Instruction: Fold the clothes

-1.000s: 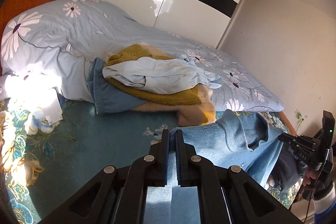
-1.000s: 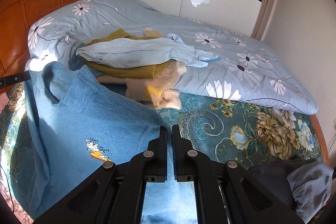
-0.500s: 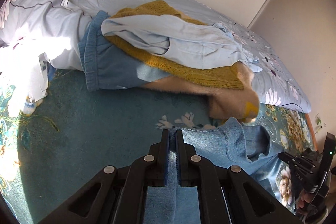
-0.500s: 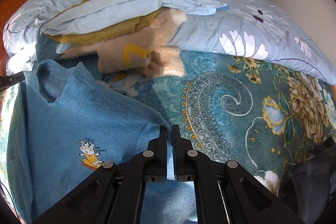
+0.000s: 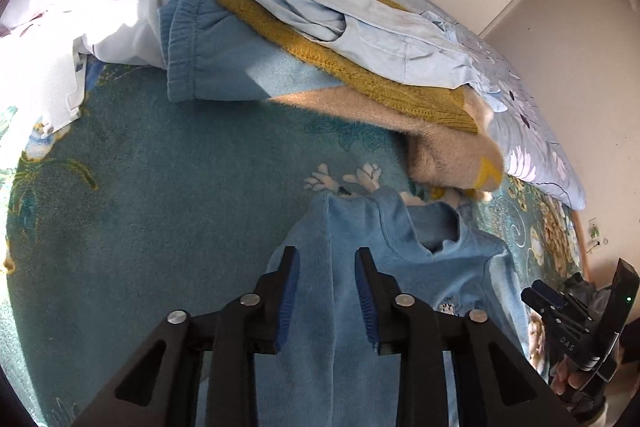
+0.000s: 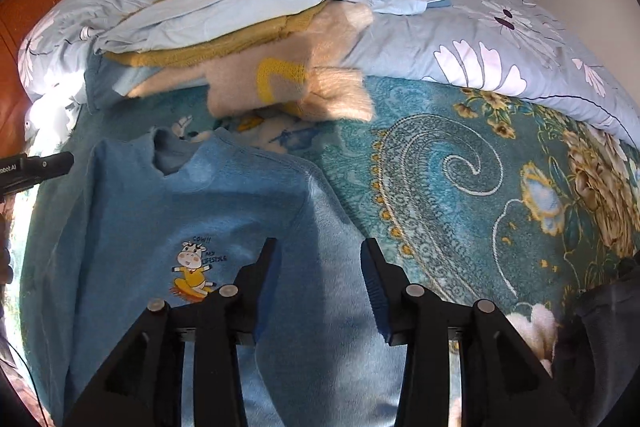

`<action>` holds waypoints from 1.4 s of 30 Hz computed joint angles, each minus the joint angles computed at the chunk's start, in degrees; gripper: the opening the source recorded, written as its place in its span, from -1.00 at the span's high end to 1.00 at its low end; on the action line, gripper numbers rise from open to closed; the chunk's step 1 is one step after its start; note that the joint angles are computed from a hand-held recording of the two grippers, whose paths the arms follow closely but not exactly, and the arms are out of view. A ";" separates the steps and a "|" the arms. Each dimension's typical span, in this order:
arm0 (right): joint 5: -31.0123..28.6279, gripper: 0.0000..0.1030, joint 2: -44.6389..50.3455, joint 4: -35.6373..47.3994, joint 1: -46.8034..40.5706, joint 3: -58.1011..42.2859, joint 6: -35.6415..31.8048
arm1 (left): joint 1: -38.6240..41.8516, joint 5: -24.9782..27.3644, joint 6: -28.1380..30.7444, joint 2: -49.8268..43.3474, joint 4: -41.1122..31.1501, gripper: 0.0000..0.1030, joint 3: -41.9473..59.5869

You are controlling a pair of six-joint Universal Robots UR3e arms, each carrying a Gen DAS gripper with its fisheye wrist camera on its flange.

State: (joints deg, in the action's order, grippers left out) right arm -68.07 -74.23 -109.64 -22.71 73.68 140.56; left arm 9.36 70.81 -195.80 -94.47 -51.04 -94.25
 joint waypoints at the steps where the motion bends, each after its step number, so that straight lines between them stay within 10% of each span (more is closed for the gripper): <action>1: 1.75 0.14 -2.68 1.25 -2.12 2.26 -1.24 | 0.25 -0.26 0.69 3.04 0.25 0.22 -2.88; 10: 3.89 0.02 -25.22 12.10 -30.62 27.16 -19.46 | 3.36 2.45 5.31 38.11 -3.23 -0.10 -30.98; 19: 4.12 0.02 -31.38 21.71 -49.85 34.50 -28.29 | 6.40 -1.96 5.81 55.00 -19.31 -0.11 -36.17; 22: 4.55 0.05 -33.28 24.25 -51.11 35.35 -30.33 | 2.16 0.65 3.22 53.36 -17.41 -0.11 -35.35; 26: 4.04 0.83 -35.31 26.06 -50.70 36.56 -32.06 | 0.77 0.60 1.55 53.62 -17.61 -0.11 -34.95; 33: 4.28 0.93 -37.40 15.27 -46.64 34.86 -31.11 | -0.01 1.66 1.15 54.62 -19.56 -0.11 -33.52; 42: -2.19 0.93 -21.06 -9.00 -33.26 18.20 -12.98 | -3.58 2.62 0.26 53.80 -19.66 -0.11 -34.60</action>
